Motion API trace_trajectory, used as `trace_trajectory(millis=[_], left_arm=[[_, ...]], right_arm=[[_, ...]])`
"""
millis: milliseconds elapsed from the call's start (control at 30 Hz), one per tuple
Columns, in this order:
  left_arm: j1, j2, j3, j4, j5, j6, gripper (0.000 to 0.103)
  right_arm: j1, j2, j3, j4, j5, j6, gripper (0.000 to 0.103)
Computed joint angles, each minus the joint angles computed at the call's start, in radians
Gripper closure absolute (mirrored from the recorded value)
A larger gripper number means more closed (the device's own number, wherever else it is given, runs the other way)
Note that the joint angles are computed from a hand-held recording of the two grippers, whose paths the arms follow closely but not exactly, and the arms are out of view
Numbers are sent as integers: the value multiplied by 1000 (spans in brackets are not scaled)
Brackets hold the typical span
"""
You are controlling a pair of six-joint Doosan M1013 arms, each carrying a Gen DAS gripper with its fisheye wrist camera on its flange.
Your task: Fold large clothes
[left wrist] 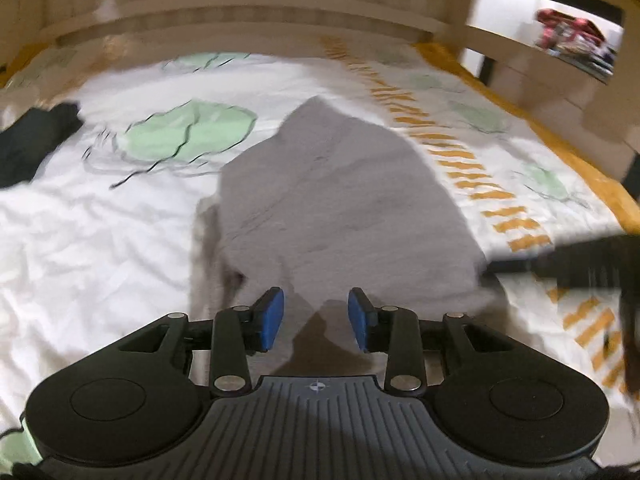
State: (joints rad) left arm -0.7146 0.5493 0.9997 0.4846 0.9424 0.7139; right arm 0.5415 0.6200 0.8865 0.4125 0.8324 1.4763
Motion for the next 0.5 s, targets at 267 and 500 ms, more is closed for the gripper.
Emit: trace_trajectory(millis=[267,500], left_arm=[[2,8,-4,48,-41,11,60],[11,29,-5,31,54,9,60]], right_arm=[[71,3,10,-159,36,-121,70],[33,-9,30,27,56,-209,64]])
